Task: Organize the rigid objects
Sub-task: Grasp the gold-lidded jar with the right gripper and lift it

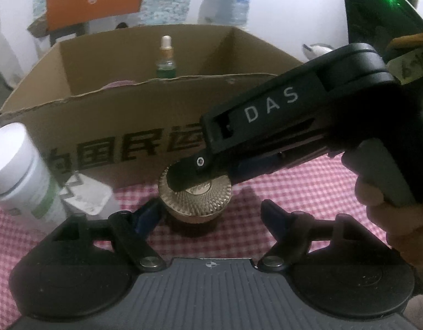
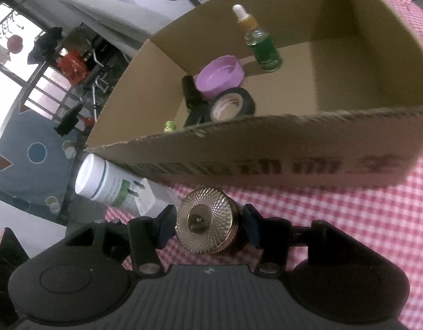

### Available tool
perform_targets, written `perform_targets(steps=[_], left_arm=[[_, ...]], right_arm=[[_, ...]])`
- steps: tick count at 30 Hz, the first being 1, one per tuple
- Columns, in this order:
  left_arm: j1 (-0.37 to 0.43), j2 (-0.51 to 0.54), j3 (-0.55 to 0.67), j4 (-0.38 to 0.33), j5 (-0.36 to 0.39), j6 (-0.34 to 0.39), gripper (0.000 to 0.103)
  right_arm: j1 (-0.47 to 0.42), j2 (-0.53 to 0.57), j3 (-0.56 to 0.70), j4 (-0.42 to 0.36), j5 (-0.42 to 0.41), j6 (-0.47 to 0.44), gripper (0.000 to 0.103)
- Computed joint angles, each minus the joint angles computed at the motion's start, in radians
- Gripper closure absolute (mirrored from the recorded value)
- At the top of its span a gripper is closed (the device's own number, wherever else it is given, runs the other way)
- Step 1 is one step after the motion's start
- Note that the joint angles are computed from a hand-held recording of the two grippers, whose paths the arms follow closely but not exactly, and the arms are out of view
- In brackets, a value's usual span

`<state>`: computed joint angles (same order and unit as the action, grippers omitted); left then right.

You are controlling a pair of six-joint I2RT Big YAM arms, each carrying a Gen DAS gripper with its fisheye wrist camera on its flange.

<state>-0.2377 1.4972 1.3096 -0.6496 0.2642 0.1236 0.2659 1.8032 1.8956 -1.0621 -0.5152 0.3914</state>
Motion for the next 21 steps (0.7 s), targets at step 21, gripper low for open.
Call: perform_targets(steps=[21], left_arm=[[-0.088,-0.048,-0.043,-0.001,-0.099,0.160,0.030]], right_arm=[[-0.039,-0.145,-0.201,0.057,0.026,0.096,0.047]])
